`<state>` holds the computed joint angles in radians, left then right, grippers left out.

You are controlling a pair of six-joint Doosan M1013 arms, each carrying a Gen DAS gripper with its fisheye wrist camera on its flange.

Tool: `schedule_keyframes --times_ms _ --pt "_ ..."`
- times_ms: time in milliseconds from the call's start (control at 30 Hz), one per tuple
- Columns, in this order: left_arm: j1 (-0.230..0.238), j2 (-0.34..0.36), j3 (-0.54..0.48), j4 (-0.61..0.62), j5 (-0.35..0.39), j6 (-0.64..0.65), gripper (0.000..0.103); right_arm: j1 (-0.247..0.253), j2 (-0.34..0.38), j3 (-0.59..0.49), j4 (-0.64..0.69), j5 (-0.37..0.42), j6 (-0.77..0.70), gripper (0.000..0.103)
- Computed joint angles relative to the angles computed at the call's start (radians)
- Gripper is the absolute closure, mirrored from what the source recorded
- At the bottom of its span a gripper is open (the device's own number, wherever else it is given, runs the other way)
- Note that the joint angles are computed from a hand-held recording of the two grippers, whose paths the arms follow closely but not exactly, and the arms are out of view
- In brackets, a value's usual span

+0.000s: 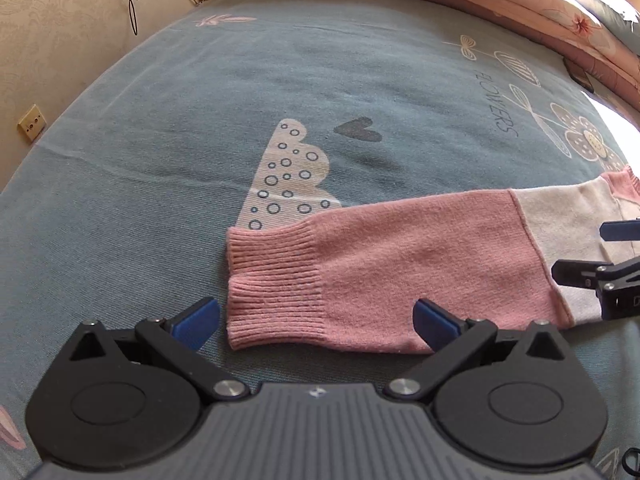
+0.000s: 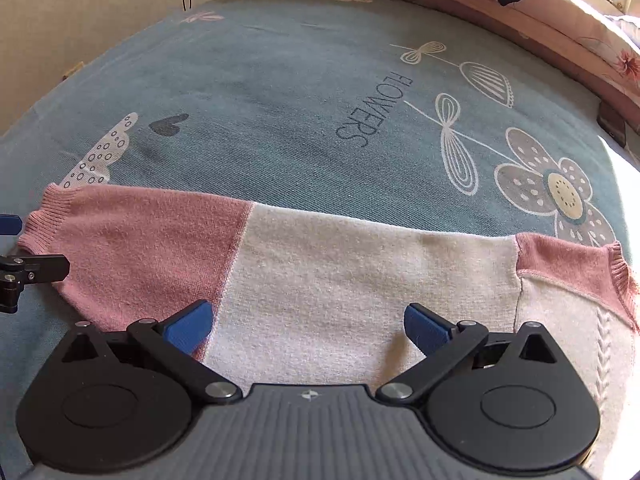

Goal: Fold clothes

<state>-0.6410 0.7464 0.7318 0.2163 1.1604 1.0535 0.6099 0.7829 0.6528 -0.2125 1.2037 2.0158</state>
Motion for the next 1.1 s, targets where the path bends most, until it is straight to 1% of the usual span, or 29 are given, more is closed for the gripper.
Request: schedule_keyframes --times_ms 67,133,167,233,267,333,433,500,533,600,633,733,833,933,1033,1100 --pt "0.004 0.009 -0.020 -0.042 -0.033 0.035 0.001 0.004 -0.003 -0.001 -0.017 0.009 0.014 0.000" --pt "0.007 0.022 -0.041 -0.090 -0.063 0.078 0.001 0.003 -0.007 0.007 0.001 0.013 0.017 0.000" --pt "0.008 0.036 -0.058 -0.112 -0.058 0.096 0.001 0.002 -0.005 0.008 0.010 0.020 0.020 0.000" --pt "0.004 0.057 -0.081 -0.108 -0.021 0.094 0.001 0.002 0.004 -0.001 0.026 0.033 0.022 0.000" --pt "0.001 0.063 -0.082 -0.093 -0.002 0.089 0.001 0.004 0.007 0.000 0.020 0.022 0.024 0.000" --pt "-0.012 0.054 -0.056 -0.022 -0.002 0.097 0.001 0.004 0.015 -0.010 0.018 -0.005 0.016 0.000" --pt "-0.013 0.056 -0.071 -0.018 0.030 0.089 0.001 0.000 0.020 -0.021 0.026 -0.056 -0.005 0.000" --pt "-0.011 0.055 -0.076 -0.030 0.030 0.106 0.001 0.003 0.012 -0.015 -0.025 -0.071 0.021 0.000" --pt "-0.011 0.055 -0.076 -0.036 0.031 0.123 0.001 0.004 0.011 -0.015 -0.050 -0.070 0.036 0.000" --pt "-0.011 0.065 -0.088 -0.033 0.058 0.137 0.001 -0.004 0.024 -0.036 -0.051 -0.029 0.056 0.000" --pt "-0.011 0.060 -0.078 -0.033 0.045 0.129 0.001 -0.009 0.035 -0.051 -0.034 -0.009 0.059 0.000" --pt "-0.010 0.055 -0.065 -0.034 0.030 0.115 0.001 -0.013 0.056 -0.067 -0.044 -0.028 0.056 0.000" --pt "-0.011 0.054 -0.063 -0.029 0.030 0.117 0.001 -0.012 0.096 -0.129 -0.060 -0.032 0.012 0.000" --pt "-0.008 0.057 -0.072 -0.041 0.039 0.128 0.001 -0.017 0.090 -0.139 -0.057 -0.033 0.013 0.000" --pt "-0.007 0.058 -0.075 -0.042 0.041 0.129 0.001 -0.010 0.047 -0.077 -0.136 -0.032 0.061 0.000" --pt "-0.008 0.057 -0.070 -0.036 0.034 0.122 0.001 -0.016 0.039 -0.061 -0.128 0.001 0.070 0.000"
